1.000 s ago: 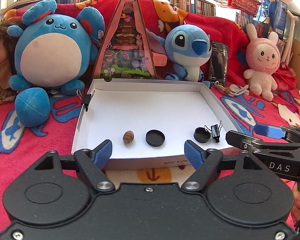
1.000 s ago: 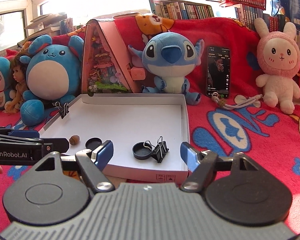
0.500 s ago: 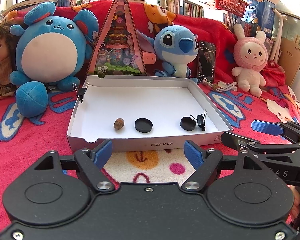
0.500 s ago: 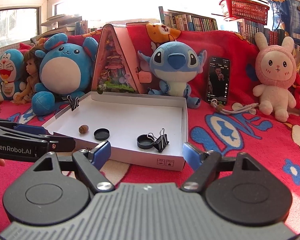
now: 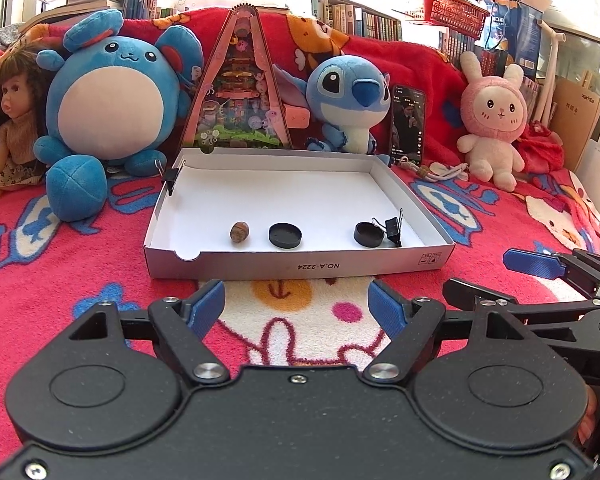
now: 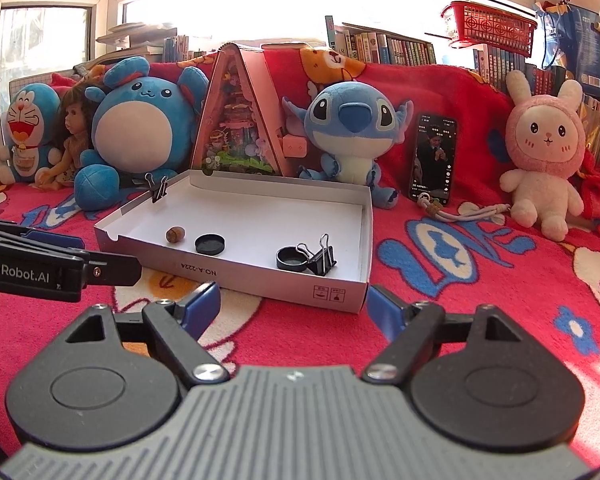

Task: Organize rigid objects
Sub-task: 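Withdraw both grippers from the box toward the remaining objects on the blanket, then grasp the red crayon with the left gripper while the right gripper grasps the blue hair clip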

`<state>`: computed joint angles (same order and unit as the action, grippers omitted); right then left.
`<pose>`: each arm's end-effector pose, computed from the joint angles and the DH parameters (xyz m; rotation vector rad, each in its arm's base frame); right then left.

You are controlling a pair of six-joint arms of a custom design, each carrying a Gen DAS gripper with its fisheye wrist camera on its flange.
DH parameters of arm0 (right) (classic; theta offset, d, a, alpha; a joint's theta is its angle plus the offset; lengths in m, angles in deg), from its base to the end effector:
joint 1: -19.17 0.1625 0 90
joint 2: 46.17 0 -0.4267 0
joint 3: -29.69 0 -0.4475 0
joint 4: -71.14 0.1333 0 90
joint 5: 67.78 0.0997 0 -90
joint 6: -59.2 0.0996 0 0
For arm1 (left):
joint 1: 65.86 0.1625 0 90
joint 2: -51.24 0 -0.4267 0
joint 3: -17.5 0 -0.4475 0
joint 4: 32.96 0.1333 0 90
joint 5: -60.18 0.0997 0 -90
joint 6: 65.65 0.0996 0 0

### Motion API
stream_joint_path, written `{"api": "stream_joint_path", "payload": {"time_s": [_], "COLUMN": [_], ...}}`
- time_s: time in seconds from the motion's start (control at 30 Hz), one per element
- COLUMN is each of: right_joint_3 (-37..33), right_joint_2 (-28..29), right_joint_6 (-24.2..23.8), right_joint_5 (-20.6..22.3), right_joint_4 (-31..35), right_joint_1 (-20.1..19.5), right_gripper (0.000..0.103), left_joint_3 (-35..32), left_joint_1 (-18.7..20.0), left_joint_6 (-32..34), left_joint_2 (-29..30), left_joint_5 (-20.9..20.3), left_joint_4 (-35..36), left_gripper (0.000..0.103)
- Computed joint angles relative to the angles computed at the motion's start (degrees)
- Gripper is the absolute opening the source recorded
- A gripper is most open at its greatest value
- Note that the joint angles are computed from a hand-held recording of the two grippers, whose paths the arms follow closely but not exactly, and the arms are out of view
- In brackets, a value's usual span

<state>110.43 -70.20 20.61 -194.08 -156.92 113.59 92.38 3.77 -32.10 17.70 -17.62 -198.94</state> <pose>0.1303 -0.7218 0.0487 0.1898 -1.8777 1.3173 -0.1439 -0.8309 0.0793 1.1653 2.4933 -0.8184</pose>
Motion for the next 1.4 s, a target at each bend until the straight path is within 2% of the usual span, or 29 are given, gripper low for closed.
{"api": "stream_joint_path", "payload": {"time_s": [0.3,0.47,0.9,1.27,1.4], "right_joint_3": [2.0,3.68,6.49,8.94,9.17], "right_joint_2": [1.11,0.99,1.43,1.14,1.16], "right_joint_6": [-3.12,-1.28,-1.41,-0.08,-1.46], "right_joint_5": [0.95,1.24,0.8,-0.62,-2.17], "right_joint_4": [-5.23,-5.67,-6.77,-6.71,-7.39], "right_joint_1": [0.19,0.06,0.28,0.08,-0.12], "right_gripper": [0.089,0.089,0.093,0.093,0.093], "left_joint_3": [3.64,5.9,11.72,14.92,14.85], "left_joint_1": [0.58,0.94,1.18,1.83,2.1], "left_joint_6": [-0.93,0.5,4.62,5.84,7.03], "left_joint_2": [-2.14,-3.2,-5.79,-7.51,-7.85], "left_joint_5": [-1.19,-1.67,-1.38,0.74,1.19], "left_joint_4": [-1.39,-3.13,-7.42,-7.27,-5.43], "left_gripper": [0.078,0.081,0.085,0.086,0.086]}}
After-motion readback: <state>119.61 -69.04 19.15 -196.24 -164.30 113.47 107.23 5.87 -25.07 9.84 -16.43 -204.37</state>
